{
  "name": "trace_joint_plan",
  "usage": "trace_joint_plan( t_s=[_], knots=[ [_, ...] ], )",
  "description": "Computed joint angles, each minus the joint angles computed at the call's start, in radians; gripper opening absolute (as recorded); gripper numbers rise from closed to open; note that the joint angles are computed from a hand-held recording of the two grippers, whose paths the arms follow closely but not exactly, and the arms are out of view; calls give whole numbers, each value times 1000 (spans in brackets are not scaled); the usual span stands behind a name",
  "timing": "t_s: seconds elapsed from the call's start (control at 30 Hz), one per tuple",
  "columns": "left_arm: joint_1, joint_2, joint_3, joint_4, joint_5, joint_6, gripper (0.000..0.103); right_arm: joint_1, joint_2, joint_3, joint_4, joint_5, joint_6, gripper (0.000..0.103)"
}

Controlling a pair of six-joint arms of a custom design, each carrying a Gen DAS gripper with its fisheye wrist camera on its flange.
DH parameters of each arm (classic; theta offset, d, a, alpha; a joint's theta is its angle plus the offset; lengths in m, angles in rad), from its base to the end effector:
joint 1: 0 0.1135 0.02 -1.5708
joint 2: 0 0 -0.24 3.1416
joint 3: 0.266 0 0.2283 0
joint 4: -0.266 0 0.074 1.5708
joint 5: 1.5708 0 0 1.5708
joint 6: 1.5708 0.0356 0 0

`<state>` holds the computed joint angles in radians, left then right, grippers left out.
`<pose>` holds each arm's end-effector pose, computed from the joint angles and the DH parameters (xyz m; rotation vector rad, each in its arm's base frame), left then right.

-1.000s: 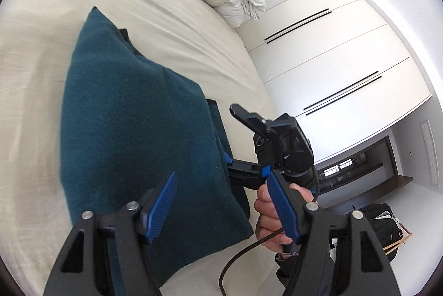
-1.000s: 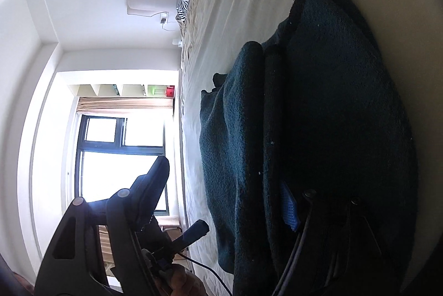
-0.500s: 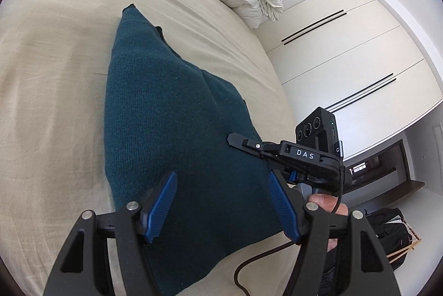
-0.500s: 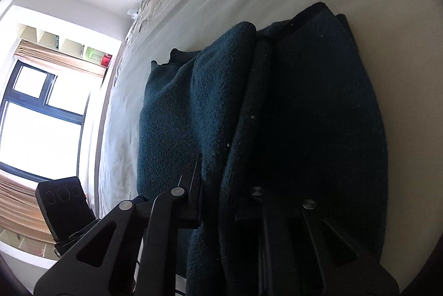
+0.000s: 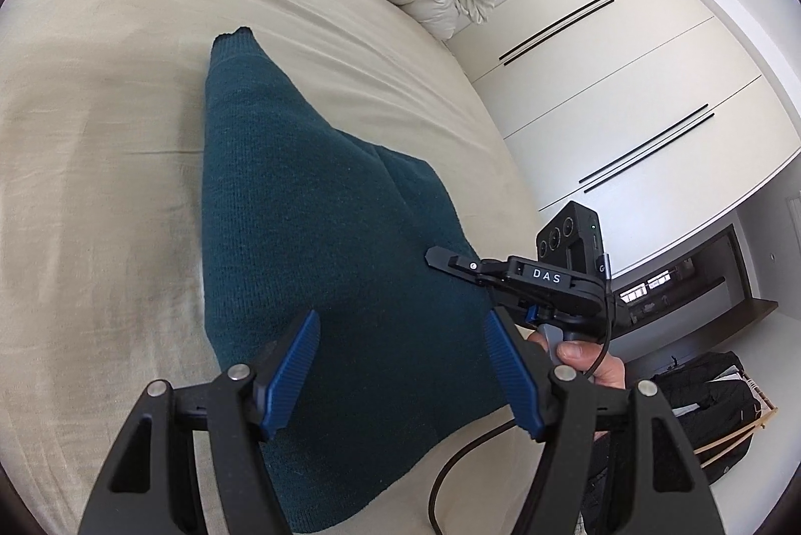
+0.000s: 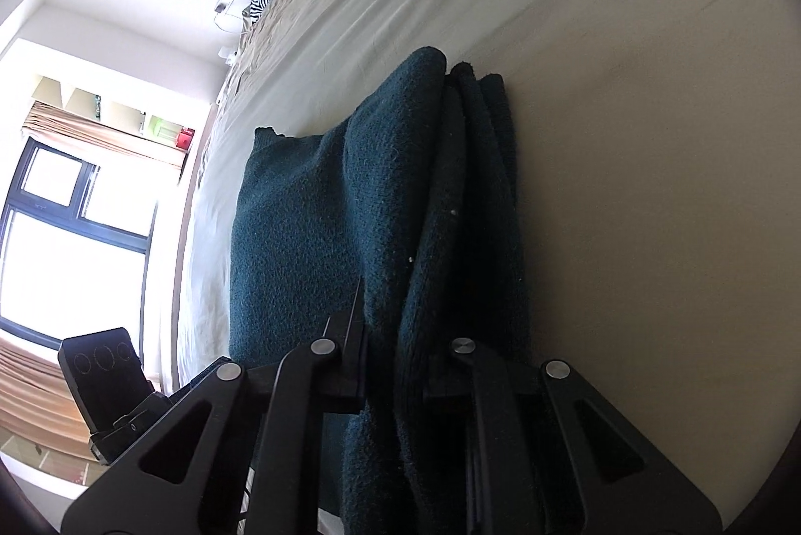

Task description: Fold small clothes

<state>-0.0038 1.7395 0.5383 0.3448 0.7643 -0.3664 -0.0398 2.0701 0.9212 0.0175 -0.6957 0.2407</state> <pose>0.2611 -0.0256 0.0911 -0.0774 2.3864 -1.0950 0.3236 0.0099 0.0561 0.1554 2.6101 0.9986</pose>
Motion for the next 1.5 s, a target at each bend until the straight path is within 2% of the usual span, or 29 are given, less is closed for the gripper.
trace_joint_plan(
  t_s=[0.2,0.37,0.4,0.5,0.6,0.73,0.83,0.93,1.0,1.07,1.17,1.23,1.27,1.37,1.4,1.47,1.5],
  knots=[
    [-28,54,39,-11,-22,13,71,8,23,26,-6,15,20,12],
    [-59,109,70,-25,-63,52,71,-33,72,39,11,-93,46,12],
    [-66,111,70,-26,-74,60,71,-40,63,26,11,-102,46,15],
    [-73,105,58,-17,-86,67,71,-72,-5,-38,-11,-103,29,17],
    [-68,112,58,-15,-83,70,71,-73,-151,-157,-34,-82,-14,23],
    [-76,104,49,-11,-96,62,72,-70,-312,-303,-83,-22,-85,23],
    [-81,96,42,-17,-105,62,72,-71,-365,-378,-59,16,-104,22],
    [-89,89,37,-19,-113,53,73,-67,-339,-405,-12,40,-92,9],
    [-96,85,37,-21,-116,43,74,-71,-295,-399,42,18,-55,8],
    [-106,91,37,-7,-120,32,74,-87,-217,-378,105,-33,-12,8],
    [-102,129,38,34,-101,29,74,-145,-88,-379,208,-131,-14,7],
    [-95,160,37,79,-82,25,74,-208,2,-375,263,-235,-28,6],
    [-89,165,33,90,-70,26,74,-258,42,-358,235,-287,-81,6],
    [-58,119,10,65,-46,36,74,-279,14,-352,154,-320,-142,8],
    [-45,88,1,47,-46,42,74,-260,-10,-379,181,-306,-117,10],
    [-13,20,-19,37,-41,52,75,-272,-102,-407,124,-244,-138,13],
    [0,-3,-13,19,-46,57,76,-271,-177,-428,101,-177,-138,23]
  ],
)
